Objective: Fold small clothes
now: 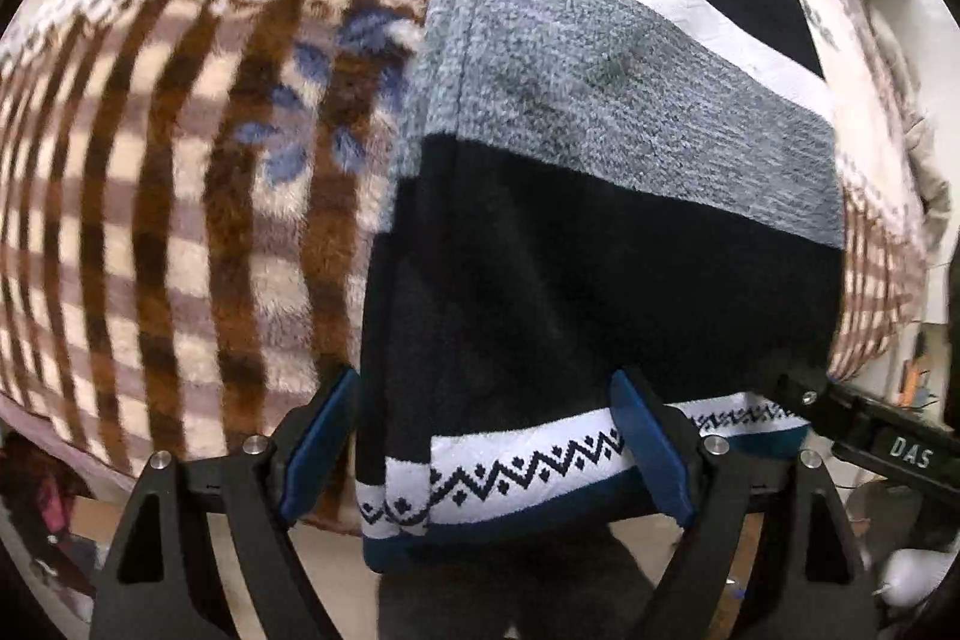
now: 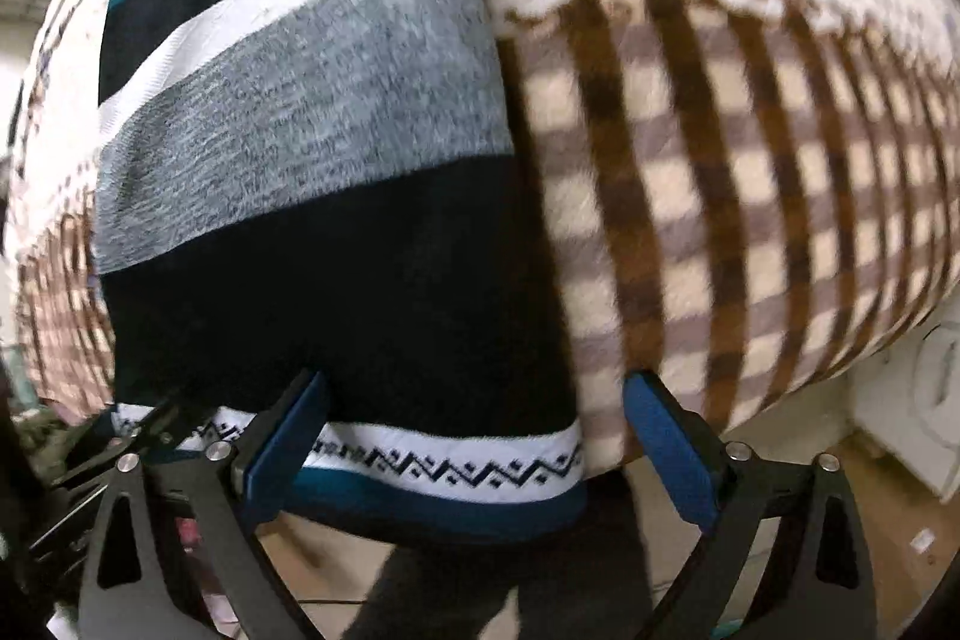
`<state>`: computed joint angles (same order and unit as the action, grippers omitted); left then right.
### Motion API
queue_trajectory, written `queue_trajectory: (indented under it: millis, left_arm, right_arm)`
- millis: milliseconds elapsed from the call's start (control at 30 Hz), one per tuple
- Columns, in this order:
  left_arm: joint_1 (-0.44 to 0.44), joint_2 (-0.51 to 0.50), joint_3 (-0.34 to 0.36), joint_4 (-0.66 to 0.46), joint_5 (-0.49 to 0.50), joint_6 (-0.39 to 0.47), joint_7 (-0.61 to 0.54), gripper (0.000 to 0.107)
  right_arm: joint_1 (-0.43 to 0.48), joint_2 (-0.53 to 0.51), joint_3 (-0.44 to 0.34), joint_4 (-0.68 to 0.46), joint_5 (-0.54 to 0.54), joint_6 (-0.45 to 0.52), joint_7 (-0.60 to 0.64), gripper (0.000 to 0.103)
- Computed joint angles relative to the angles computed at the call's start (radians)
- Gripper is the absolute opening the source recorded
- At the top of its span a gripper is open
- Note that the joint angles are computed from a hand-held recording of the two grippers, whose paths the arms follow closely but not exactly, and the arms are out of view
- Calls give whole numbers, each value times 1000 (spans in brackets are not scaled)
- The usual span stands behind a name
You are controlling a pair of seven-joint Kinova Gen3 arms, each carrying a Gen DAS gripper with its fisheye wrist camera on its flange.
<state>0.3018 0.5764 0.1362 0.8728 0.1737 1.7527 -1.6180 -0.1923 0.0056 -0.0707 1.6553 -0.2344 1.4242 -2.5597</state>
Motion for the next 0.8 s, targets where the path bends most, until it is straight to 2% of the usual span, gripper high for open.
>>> queue_trajectory:
  millis: [200,267,300,333,367,433,533,600,667,800]
  left_arm:
    - [-52,-29,19,71,66,-21,-57,83]
    - [-65,-53,18,114,80,-43,-74,72]
    - [-76,-62,16,139,88,-58,-85,60]
    - [-88,-72,15,162,100,-65,-92,41]
    - [-101,-80,15,175,116,-67,-91,33]
    - [-123,-98,17,190,147,-67,-93,19]
    - [-121,-127,15,193,145,-71,-96,14]
    - [-99,-152,13,189,119,-75,-87,13]
    - [-65,-159,13,167,86,-80,-72,13]
    - [-32,-172,13,92,41,-84,-64,12]
  right_arm:
    - [30,-95,17,166,-105,-142,13,98]
    - [37,-121,21,198,-117,-168,25,92]
    - [40,-132,20,211,-119,-181,26,81]
    - [39,-141,15,216,-113,-185,19,71]
    - [42,-149,18,215,-112,-185,21,67]
    - [45,-164,14,215,-108,-185,6,50]
    - [49,-182,19,208,-109,-166,5,30]
    - [45,-180,5,172,-92,-133,-19,22]
    - [25,-145,-9,93,-51,-87,-39,16]
    - [-37,-81,-81,-65,85,24,-104,13]
